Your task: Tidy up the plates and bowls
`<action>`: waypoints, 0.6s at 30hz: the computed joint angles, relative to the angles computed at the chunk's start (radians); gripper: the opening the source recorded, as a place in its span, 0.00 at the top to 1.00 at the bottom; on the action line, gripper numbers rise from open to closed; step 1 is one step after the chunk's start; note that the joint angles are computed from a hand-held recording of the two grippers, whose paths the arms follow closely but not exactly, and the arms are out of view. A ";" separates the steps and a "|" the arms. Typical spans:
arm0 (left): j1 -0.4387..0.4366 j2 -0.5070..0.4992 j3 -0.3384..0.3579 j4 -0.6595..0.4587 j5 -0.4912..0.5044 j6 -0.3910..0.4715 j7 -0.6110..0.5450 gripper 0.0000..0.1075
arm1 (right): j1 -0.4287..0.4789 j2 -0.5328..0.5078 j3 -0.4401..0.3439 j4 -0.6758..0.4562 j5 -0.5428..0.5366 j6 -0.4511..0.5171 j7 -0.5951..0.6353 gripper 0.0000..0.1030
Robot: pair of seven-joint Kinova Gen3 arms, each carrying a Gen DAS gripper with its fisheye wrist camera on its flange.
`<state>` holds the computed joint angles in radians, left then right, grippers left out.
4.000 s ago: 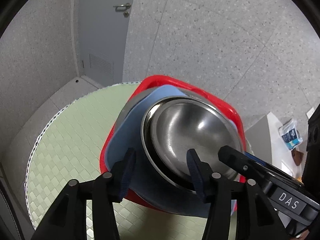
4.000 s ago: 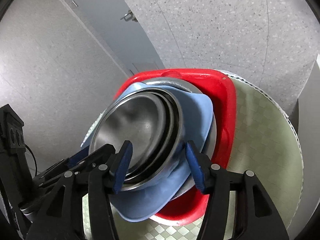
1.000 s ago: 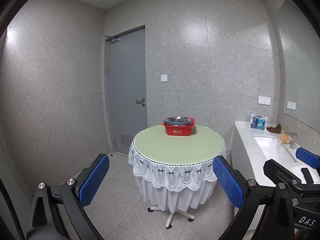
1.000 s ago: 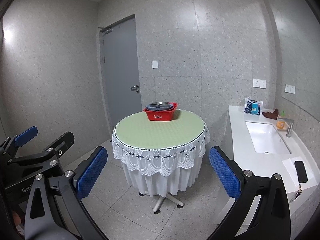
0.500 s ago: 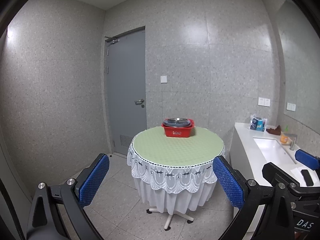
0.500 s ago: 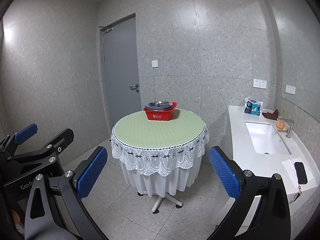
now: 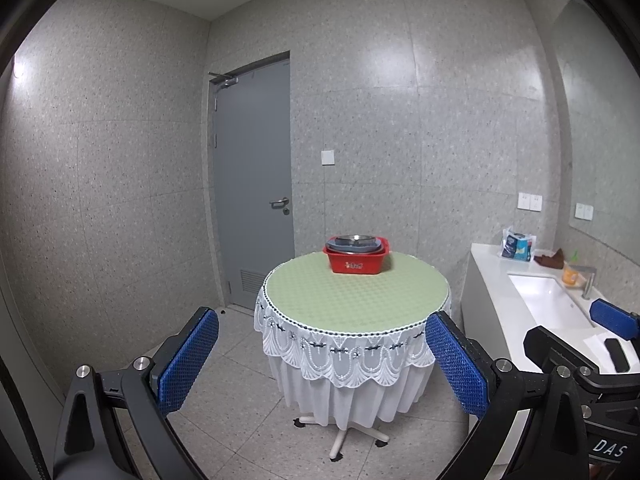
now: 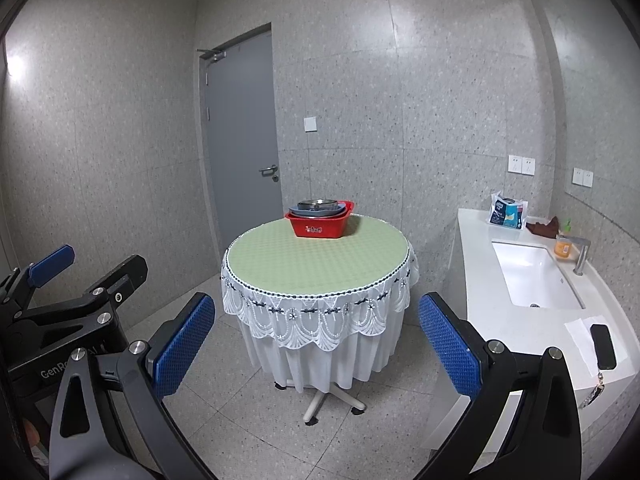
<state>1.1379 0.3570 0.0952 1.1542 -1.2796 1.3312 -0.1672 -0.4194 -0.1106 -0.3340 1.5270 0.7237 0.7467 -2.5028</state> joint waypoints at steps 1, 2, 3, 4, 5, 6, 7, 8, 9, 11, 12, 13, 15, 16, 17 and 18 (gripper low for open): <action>0.003 0.004 0.000 -0.002 -0.002 0.005 0.003 0.05 | 0.000 0.001 0.002 0.000 -0.002 -0.003 0.003 0.00; 0.003 0.004 -0.001 -0.003 -0.002 0.004 0.002 0.05 | 0.000 0.002 0.002 0.000 -0.003 -0.002 0.003 0.00; 0.002 0.006 -0.002 -0.004 -0.003 0.003 0.001 0.05 | 0.000 0.002 0.003 0.002 -0.003 -0.005 0.003 0.00; 0.005 0.009 -0.004 -0.003 -0.005 0.003 0.006 0.05 | 0.000 0.003 0.005 0.002 -0.005 -0.007 0.005 0.00; 0.003 0.011 -0.005 -0.004 -0.005 0.001 0.005 0.05 | 0.000 0.003 0.006 0.002 -0.007 -0.008 0.006 0.00; 0.003 0.014 -0.005 -0.009 -0.003 0.001 0.003 0.05 | 0.001 0.004 0.007 0.003 -0.008 -0.010 0.006 0.00; 0.002 0.016 -0.007 -0.011 -0.001 -0.002 0.002 0.05 | 0.001 0.005 0.008 0.002 -0.010 -0.010 0.008 0.00; 0.000 0.017 -0.009 -0.012 0.001 -0.005 0.000 0.05 | 0.001 0.005 0.007 0.005 -0.006 -0.011 0.003 0.00; 0.001 0.018 -0.011 -0.012 0.001 -0.007 0.000 0.05 | 0.001 0.004 0.009 0.008 -0.007 -0.014 0.004 0.00; 0.002 0.023 -0.015 -0.016 -0.001 -0.009 0.001 0.05 | 0.001 0.004 0.008 0.007 -0.008 -0.014 0.003 0.00; 0.002 0.024 -0.017 -0.012 -0.002 -0.012 0.003 0.05 | 0.001 0.004 0.007 0.007 -0.006 -0.013 0.000 0.00; 0.001 0.023 -0.019 -0.009 -0.001 -0.016 0.005 0.05 | 0.001 0.004 0.008 0.008 -0.007 -0.014 0.001 0.00; 0.005 0.027 -0.020 -0.010 -0.002 -0.014 0.008 0.05 | 0.001 0.004 0.008 0.009 -0.007 -0.015 0.002 0.00; 0.004 0.029 -0.021 -0.012 -0.002 -0.015 0.006 0.05 | 0.001 0.004 0.009 0.009 -0.009 -0.015 0.002 0.00; 0.006 0.028 -0.022 -0.012 -0.001 -0.013 0.006 0.05 | 0.001 0.003 0.010 0.008 -0.010 -0.015 0.004 0.00; 0.007 0.029 -0.023 -0.010 -0.001 -0.014 0.008 0.05 | 0.002 0.003 0.009 0.008 -0.010 -0.015 0.004 0.00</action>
